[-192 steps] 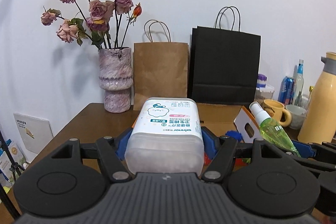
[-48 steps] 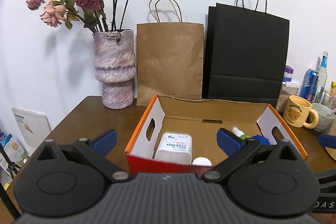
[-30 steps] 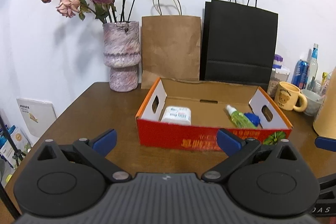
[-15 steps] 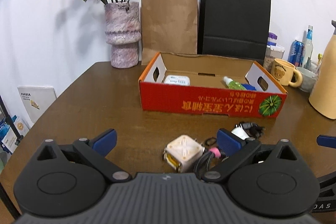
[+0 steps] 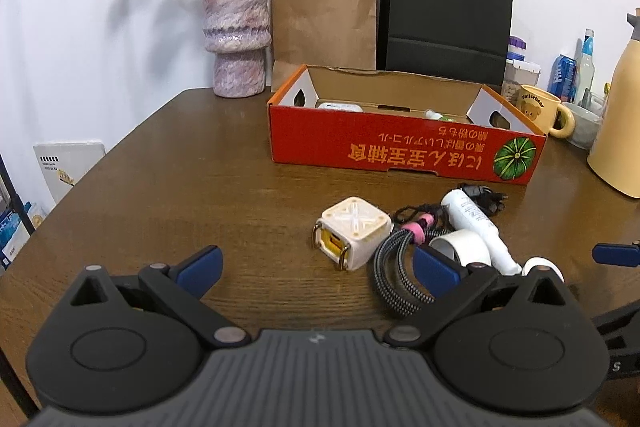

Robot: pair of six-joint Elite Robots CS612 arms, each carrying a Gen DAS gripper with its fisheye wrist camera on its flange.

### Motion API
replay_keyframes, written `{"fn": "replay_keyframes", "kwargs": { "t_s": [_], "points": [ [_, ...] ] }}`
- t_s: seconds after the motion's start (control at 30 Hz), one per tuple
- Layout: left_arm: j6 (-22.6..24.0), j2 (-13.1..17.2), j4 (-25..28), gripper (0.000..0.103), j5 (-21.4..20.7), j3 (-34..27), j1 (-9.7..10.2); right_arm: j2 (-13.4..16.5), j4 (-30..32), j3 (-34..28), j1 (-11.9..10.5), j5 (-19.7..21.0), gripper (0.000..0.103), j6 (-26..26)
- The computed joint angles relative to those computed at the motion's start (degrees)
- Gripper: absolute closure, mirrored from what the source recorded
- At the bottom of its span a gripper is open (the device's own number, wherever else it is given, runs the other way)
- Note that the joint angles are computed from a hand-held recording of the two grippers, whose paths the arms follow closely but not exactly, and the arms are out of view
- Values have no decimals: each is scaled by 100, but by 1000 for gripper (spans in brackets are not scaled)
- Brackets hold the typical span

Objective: Organize rigid objects
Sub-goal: 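Withdraw both grippers from the box back toward the table items, then grasp the white bottle cap with the right gripper while the left grasps the tape roll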

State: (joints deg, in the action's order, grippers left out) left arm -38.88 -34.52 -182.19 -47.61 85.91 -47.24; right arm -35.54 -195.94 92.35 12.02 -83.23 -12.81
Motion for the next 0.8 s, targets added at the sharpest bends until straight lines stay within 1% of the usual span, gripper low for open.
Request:
{"fn": "replay_keyframes", "kwargs": {
  "t_s": [0.1,0.23,0.27,0.33,0.37,0.4,0.43,0.57,0.7,0.8],
  "points": [
    [25,11,-30,0,-3,-4,-4,15,-45,-6,-28,96,5,121],
    [68,29,-64,0,12,-21,-12,30,-44,-24,-56,239,15,200],
    [76,35,-81,0,18,-22,-15,32,-21,-30,-62,295,19,192],
    [96,43,-106,0,25,-33,-20,34,36,-41,-73,414,30,160],
    [96,47,-106,0,26,-39,-23,39,12,-42,-81,481,40,170],
    [102,51,-115,0,16,-45,-25,39,9,-43,-87,539,48,181],
    [112,55,-120,0,5,-54,-28,40,5,-45,-93,592,64,203],
    [183,80,-133,0,-25,-112,-53,55,-146,-29,-69,520,64,193],
    [228,118,-94,0,-67,-207,-75,62,-370,1,-83,472,64,348],
    [254,156,-24,0,-93,-301,-93,76,-532,11,-85,347,64,495]
  ]
}}
